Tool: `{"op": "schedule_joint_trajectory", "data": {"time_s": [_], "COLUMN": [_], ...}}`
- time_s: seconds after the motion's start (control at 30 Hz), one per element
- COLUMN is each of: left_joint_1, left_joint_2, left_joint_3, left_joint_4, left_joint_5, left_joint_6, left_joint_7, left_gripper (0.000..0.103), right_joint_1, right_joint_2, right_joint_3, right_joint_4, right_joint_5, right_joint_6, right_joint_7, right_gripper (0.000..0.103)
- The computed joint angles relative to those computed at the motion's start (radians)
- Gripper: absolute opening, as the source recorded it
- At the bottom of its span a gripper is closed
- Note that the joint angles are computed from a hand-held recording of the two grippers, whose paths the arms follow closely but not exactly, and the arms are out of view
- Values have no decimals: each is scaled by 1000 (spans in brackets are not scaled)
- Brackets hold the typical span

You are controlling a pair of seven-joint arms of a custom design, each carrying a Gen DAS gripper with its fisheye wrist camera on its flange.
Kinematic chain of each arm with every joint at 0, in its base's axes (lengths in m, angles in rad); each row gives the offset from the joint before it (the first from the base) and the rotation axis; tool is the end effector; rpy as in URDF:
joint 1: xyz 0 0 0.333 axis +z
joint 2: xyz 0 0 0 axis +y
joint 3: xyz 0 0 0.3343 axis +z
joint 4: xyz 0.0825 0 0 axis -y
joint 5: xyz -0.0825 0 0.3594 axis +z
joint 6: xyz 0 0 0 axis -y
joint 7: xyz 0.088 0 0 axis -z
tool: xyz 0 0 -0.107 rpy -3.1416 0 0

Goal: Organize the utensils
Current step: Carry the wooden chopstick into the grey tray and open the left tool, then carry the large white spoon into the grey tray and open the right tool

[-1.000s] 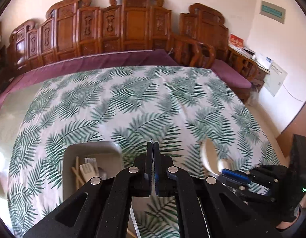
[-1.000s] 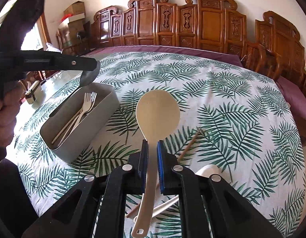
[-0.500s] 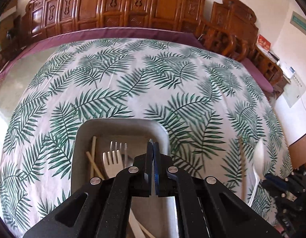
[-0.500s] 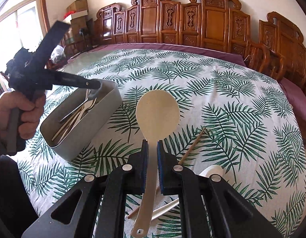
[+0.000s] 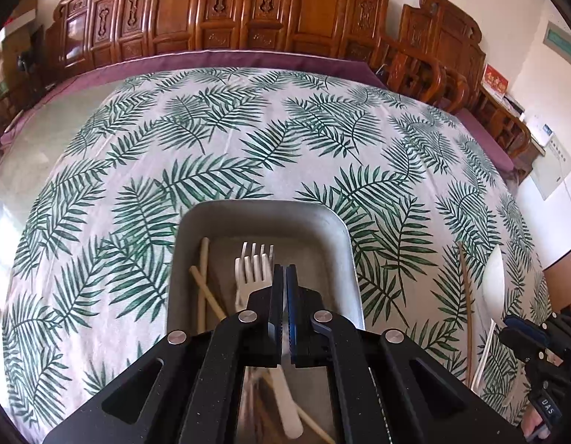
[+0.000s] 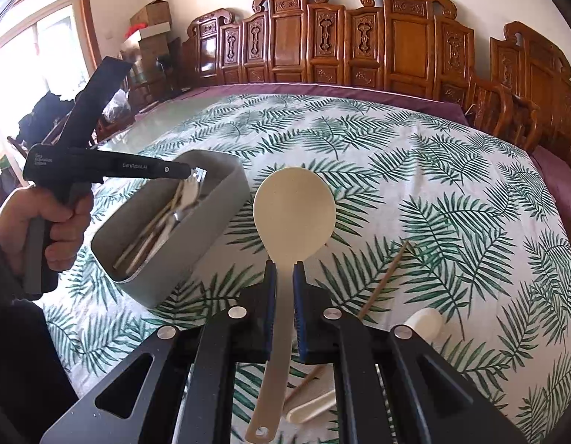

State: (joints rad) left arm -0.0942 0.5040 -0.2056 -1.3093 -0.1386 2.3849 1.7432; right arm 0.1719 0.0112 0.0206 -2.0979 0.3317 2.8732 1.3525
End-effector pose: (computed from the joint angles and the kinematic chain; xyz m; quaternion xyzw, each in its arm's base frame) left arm 0.7102 -0.1800 0.5430 -0.5482 0.7795 -0.2822 0.1104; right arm 0.5660 0.0915 0.5339 -0.6935 0.6115 -0.1935 0.3283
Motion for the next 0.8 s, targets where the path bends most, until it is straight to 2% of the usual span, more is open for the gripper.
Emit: {"op": "schedule_joint_trajectory", "data": {"time_s": [0.17, 0.4, 0.63, 0.8], "left_joint_1": [34, 64, 82, 94], "left_joint_2": [-62, -158, -182, -190], "left_joint_3": [-11, -10, 6, 12], "left_joint_4": [-88, -230, -275, -290], "left_joint_5": [-40, -83, -112, -111], "left_joint_6": [51, 150, 201, 237], "left_joint_7": [44, 128, 147, 154], "left_gripper": [3, 12, 18, 27], "right_joint_1": [9, 23, 33, 46], "right_joint_2": [10, 51, 118, 189], "right_joint_3": [11, 25, 58, 75], "right_joint_4": [25, 91, 200, 300], "right_joint_5": [38, 11, 18, 17], "right_joint_6": [2, -10, -37, -62], "right_joint_7": [-11, 23, 29, 52], "right_gripper": [11, 11, 11, 11]}}
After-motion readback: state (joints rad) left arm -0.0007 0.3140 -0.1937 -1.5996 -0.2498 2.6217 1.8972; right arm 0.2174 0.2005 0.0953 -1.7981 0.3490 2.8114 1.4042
